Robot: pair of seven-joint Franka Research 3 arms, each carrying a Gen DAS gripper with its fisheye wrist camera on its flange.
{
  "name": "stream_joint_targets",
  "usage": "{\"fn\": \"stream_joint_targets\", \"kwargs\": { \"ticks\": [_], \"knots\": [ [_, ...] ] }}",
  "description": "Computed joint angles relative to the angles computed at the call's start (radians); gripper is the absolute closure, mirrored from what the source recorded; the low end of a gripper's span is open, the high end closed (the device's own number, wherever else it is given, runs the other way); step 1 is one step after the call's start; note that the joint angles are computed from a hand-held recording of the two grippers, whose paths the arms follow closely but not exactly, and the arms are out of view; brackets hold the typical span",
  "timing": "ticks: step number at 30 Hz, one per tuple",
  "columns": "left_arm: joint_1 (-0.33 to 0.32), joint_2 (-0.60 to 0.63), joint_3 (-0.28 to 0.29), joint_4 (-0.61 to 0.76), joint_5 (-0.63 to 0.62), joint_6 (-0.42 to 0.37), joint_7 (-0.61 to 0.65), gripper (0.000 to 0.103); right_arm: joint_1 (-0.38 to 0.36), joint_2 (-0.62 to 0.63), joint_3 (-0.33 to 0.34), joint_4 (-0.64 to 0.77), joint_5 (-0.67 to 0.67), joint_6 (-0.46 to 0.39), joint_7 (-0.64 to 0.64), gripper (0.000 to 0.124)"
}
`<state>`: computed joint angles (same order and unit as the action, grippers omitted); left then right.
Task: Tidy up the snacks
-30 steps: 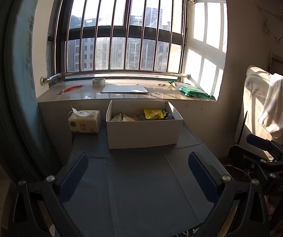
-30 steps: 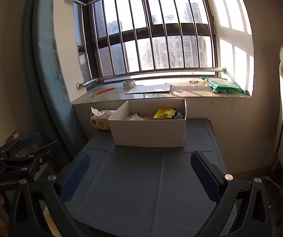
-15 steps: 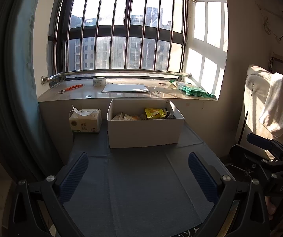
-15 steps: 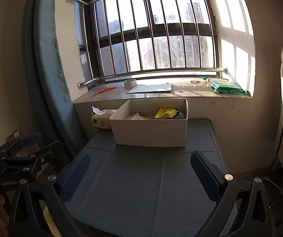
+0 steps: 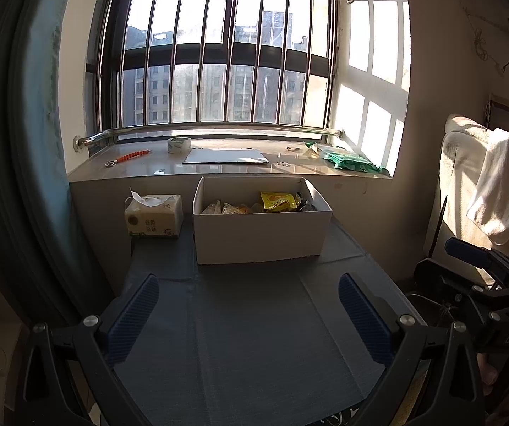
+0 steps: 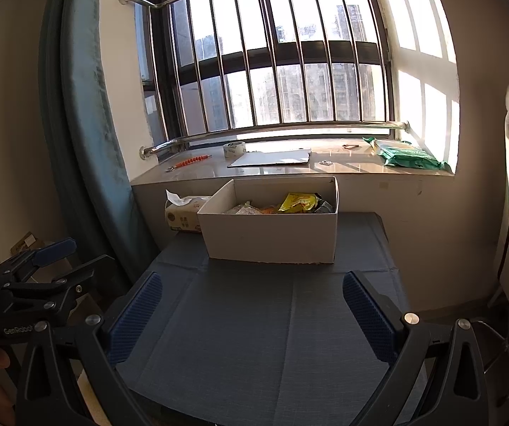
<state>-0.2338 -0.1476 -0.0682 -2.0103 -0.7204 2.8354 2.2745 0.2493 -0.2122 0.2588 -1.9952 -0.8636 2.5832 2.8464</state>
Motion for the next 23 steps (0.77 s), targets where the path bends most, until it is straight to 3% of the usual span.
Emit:
{"fn": "stream_joint_targets", "kwargs": {
  "ticks": [16,23],
  "knots": [
    [0.005,0.004,-0.003,0.002,0.013,-0.007,-0.017,0.000,-0.001,0.001,-0.002,0.000,0.006,0.004,-0.009,0.021],
    [-0.006,-0.005,0.004,-0.004,-0.040,0.000,0.034,0.000,-0.001,0.001,-0.002,-0.001,0.007,0.004,-0.008,0.021]
  ]
}}
